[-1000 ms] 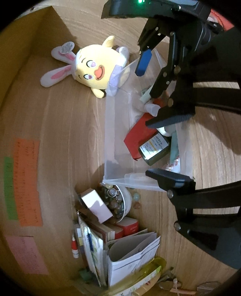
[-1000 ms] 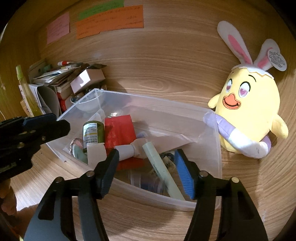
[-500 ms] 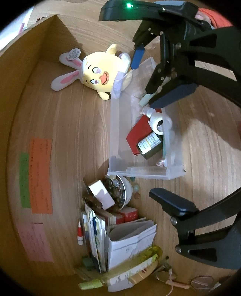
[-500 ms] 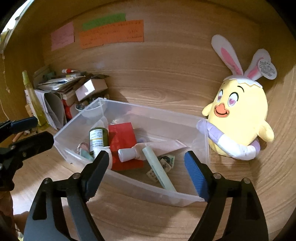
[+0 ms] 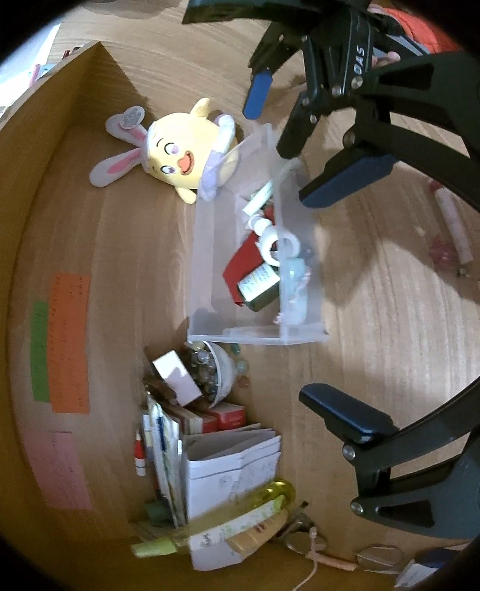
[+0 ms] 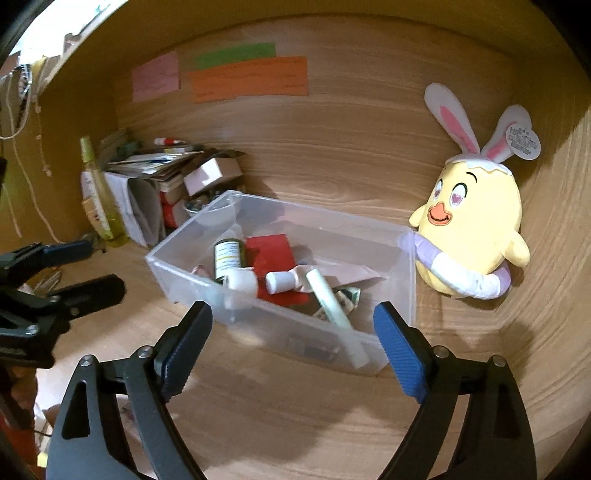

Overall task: Organize objects
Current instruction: 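Withdraw both tools from the box toward the pink-capped tube and keychain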

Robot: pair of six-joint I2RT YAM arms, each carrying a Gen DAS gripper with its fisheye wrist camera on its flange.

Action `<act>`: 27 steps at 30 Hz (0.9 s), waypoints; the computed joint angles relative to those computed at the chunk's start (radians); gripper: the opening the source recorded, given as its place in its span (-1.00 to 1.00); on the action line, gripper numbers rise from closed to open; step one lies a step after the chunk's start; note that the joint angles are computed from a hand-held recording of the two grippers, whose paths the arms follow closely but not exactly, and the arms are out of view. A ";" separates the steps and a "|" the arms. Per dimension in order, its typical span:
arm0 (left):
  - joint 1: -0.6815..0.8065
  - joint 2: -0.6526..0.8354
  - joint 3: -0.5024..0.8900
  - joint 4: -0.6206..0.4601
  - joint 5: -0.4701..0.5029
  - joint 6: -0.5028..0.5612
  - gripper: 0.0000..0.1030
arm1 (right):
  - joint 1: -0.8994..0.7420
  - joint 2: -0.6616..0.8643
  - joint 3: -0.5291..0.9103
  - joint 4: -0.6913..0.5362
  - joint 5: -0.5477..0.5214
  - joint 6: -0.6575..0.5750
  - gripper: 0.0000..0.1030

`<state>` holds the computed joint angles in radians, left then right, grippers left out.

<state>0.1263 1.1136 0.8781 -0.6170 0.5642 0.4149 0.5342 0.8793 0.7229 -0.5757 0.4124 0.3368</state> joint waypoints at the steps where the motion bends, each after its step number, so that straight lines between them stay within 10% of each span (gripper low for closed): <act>1: 0.007 -0.004 -0.005 -0.007 -0.001 0.011 0.88 | 0.019 -0.012 -0.002 -0.011 0.012 0.008 0.71; 27: 0.255 0.051 -0.134 -0.092 -0.032 0.200 0.88 | 0.447 -0.017 -0.127 -0.101 0.127 0.307 0.74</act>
